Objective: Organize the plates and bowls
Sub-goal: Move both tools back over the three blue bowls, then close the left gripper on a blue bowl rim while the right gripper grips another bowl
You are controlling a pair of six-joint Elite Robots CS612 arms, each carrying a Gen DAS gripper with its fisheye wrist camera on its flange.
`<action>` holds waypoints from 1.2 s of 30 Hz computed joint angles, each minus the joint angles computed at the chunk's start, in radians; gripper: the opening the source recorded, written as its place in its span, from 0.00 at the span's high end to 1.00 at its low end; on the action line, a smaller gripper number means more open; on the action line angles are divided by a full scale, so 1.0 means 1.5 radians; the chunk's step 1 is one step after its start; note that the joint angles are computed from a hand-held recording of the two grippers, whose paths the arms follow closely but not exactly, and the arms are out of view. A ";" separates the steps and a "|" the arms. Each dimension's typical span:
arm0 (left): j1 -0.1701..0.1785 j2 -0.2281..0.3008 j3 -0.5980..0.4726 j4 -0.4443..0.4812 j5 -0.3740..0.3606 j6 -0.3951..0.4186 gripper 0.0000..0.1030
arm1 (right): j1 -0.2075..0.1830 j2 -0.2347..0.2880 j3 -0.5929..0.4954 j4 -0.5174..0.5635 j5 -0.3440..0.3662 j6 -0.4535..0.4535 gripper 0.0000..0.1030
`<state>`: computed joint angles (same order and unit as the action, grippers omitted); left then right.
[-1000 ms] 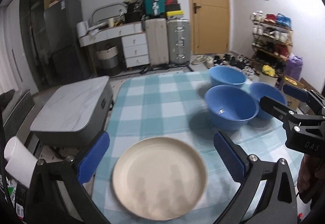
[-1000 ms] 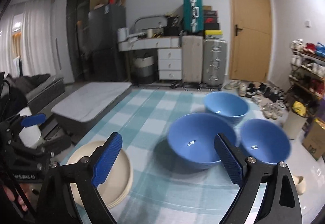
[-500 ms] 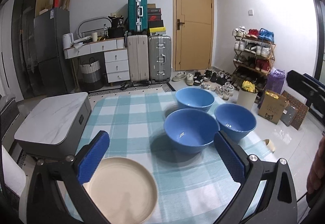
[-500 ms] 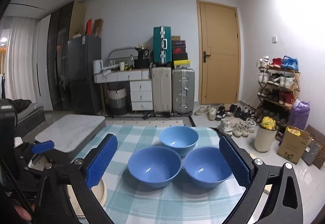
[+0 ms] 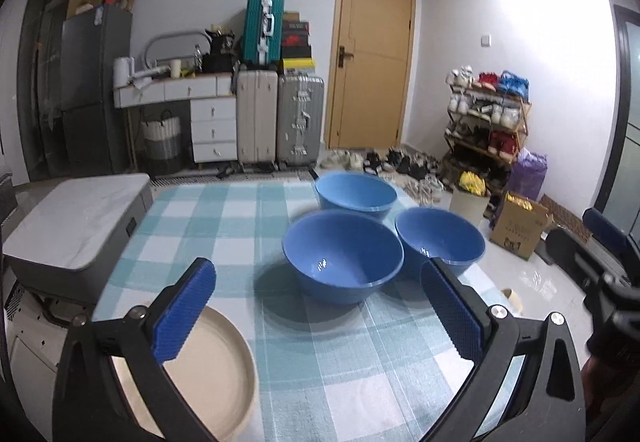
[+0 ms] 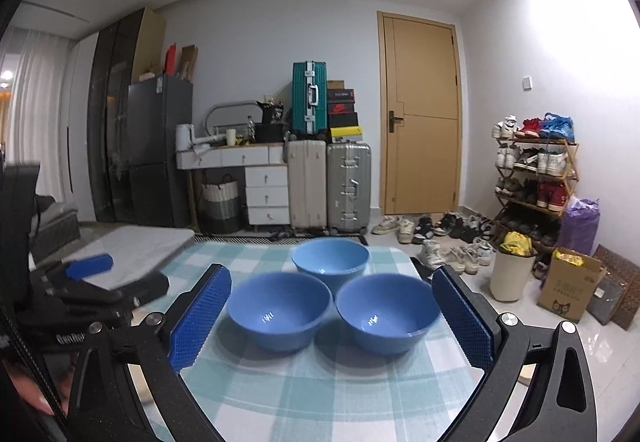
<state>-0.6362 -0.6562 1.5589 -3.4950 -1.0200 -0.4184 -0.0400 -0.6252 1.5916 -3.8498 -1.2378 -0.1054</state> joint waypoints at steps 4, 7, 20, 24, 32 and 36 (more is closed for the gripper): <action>0.002 0.010 -0.025 0.058 -0.011 -0.010 0.00 | 0.000 0.016 -0.011 0.033 -0.003 -0.013 0.01; 0.001 0.018 -0.043 0.102 0.001 -0.019 0.00 | -0.002 0.028 -0.027 0.048 0.005 -0.009 0.01; 0.008 0.041 -0.091 0.211 -0.043 -0.031 0.00 | -0.010 0.064 -0.084 0.111 0.014 0.036 0.01; 0.008 0.040 -0.092 0.207 -0.043 -0.025 0.00 | -0.011 0.067 -0.088 0.114 0.016 0.038 0.01; 0.020 0.031 -0.098 0.221 -0.033 -0.005 0.00 | -0.007 0.065 -0.105 0.134 0.033 0.032 0.01; 0.035 0.031 -0.118 0.256 -0.025 0.004 0.00 | -0.007 0.066 -0.127 0.173 0.060 0.045 0.01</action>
<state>-0.5844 -0.6091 1.3822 -3.1107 -1.0569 -0.4131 -0.0507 -0.5267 1.4008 -3.5902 -1.1471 -0.0372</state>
